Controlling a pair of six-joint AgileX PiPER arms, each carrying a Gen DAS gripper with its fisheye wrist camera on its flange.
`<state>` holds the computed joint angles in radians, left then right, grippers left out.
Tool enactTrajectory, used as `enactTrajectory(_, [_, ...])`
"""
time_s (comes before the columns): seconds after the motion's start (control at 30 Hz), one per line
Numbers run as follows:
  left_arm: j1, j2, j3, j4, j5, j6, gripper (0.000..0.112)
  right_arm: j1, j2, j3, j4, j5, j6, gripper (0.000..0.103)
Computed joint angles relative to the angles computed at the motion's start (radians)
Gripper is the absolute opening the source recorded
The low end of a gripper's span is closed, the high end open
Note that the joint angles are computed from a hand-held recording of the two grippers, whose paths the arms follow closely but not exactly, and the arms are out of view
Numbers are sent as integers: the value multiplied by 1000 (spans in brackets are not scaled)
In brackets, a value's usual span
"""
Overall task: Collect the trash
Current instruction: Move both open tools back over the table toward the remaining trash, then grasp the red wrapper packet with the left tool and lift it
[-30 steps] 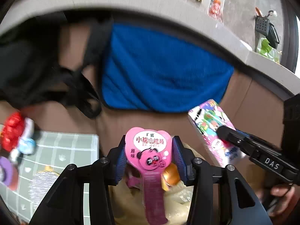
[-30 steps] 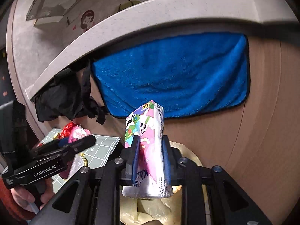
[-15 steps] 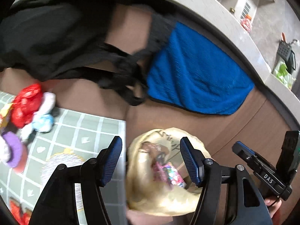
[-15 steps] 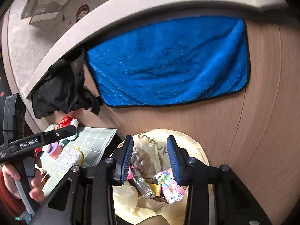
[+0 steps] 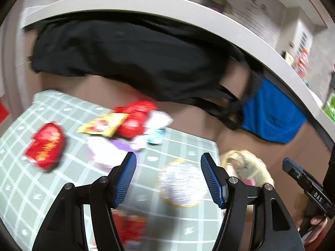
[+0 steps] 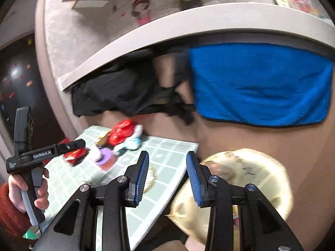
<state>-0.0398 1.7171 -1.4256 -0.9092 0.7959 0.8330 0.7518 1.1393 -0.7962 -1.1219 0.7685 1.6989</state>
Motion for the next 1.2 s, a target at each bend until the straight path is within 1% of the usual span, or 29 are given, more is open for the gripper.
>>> enactTrajectory(0.13, [125, 36, -25, -23, 61, 68, 64, 26, 138, -110, 16, -55, -6, 36])
enactTrajectory(0.2, [179, 77, -56, -12, 123, 89, 64, 32, 209, -169, 34, -81, -26, 36])
enactTrajectory(0.27, [212, 113, -64, -7, 172, 110, 64, 37, 274, -225, 48, -96, -51, 36])
enactTrajectory(0.37, [228, 140, -30, 10, 203, 158, 64, 32, 340, -284, 77, -122, -92, 36])
enactTrajectory(0.4, [226, 143, -13, 19, 202, 175, 64, 28, 354, -294, 88, -131, -101, 36])
enactTrajectory(0.43, [220, 144, 8, 32, 193, 193, 64, 24, 369, -305, 101, -142, -111, 36])
enactTrajectory(0.53, [171, 128, 88, 75, 117, 245, 64, 20, 396, -318, 116, -156, -115, 36])
enactTrajectory(0.63, [106, 106, 154, 125, -6, 255, 64, 20, 410, -312, 126, -168, -107, 36])
enactTrajectory(0.7, [76, 109, 166, 154, -52, 241, 63, 19, 414, -305, 131, -171, -104, 36])
enactTrajectory(0.73, [56, 111, 174, 180, -83, 223, 61, 18, 415, -302, 134, -171, -103, 36])
enactTrajectory(0.83, [33, 122, 170, 227, -127, 172, 57, 12, 418, -286, 138, -176, -94, 36])
enactTrajectory(0.87, [29, 116, 183, 218, -147, 181, 51, 7, 417, -280, 141, -180, -91, 36])
enactTrajectory(0.9, [23, 111, 193, 225, -166, 177, 47, 5, 417, -277, 143, -182, -90, 36])
enactTrajectory(0.93, [23, 109, 198, 224, -177, 183, 37, 1, 418, -277, 147, -187, -92, 36])
enactTrajectory(1.03, [36, 105, 211, 194, -174, 226, 35, 4, 424, -290, 158, -185, -108, 36])
enactTrajectory(1.07, [51, 103, 214, 169, -158, 248, 32, 8, 430, -302, 163, -182, -119, 36])
enactTrajectory(1.2, [131, 85, 202, 95, -83, 310, 30, 21, 469, -382, 211, -176, -199, 36])
